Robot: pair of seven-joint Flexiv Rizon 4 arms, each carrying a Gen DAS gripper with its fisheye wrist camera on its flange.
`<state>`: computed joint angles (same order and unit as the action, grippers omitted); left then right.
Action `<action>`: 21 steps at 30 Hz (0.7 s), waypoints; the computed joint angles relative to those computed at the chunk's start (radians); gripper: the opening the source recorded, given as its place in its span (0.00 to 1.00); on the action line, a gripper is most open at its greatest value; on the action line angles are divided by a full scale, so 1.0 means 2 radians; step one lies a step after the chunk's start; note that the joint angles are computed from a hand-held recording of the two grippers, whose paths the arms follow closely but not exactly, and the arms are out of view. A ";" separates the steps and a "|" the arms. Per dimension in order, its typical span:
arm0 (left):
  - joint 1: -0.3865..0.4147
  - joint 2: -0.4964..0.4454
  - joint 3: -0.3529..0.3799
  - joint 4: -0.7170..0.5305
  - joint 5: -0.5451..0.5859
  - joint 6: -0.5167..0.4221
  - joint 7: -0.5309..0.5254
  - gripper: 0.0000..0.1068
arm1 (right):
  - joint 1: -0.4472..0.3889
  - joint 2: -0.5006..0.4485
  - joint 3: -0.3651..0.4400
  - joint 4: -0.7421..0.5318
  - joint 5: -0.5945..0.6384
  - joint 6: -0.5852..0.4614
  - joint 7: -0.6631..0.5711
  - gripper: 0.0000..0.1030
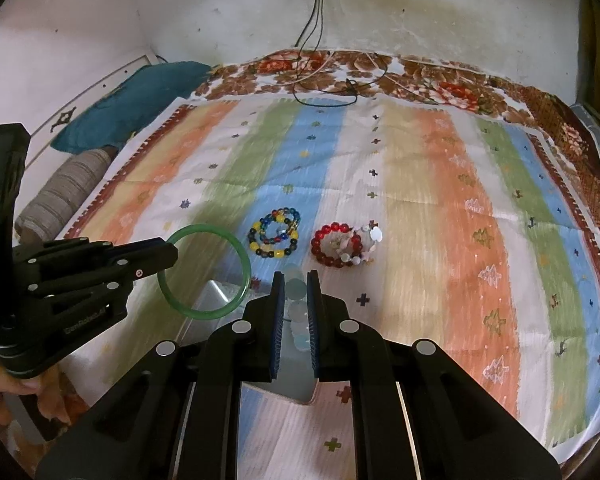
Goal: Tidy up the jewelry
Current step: 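Open left tool to drop the green bangle into the tin while right tool drops its bracelet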
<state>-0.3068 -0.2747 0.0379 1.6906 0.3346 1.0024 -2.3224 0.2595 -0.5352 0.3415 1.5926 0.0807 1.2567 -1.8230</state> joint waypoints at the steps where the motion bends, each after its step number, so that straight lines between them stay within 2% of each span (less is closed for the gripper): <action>1: -0.001 0.001 -0.001 0.002 0.000 0.001 -0.001 0.09 | -0.001 0.001 0.001 0.002 0.001 0.000 -0.001 0.12; 5: -0.004 0.006 -0.002 0.008 0.002 0.001 -0.002 0.09 | -0.004 0.005 0.005 0.008 0.004 -0.006 -0.009 0.12; 9: -0.001 0.007 -0.010 0.016 -0.014 0.000 0.008 0.10 | 0.008 0.011 -0.010 0.021 -0.007 0.008 -0.002 0.13; 11: -0.003 0.006 -0.008 0.011 -0.010 -0.007 0.008 0.12 | 0.010 0.011 -0.014 0.023 -0.012 0.012 0.004 0.25; 12: -0.004 0.005 -0.006 0.008 -0.006 -0.012 0.004 0.16 | 0.012 0.010 -0.017 0.023 -0.014 0.015 0.010 0.37; 15: -0.003 0.006 -0.002 0.005 0.000 -0.017 -0.007 0.21 | 0.013 0.007 -0.022 0.020 -0.023 0.016 0.023 0.39; 21: 0.002 0.011 0.007 0.005 0.017 -0.022 -0.044 0.39 | 0.009 -0.004 -0.024 0.002 -0.026 0.003 0.047 0.50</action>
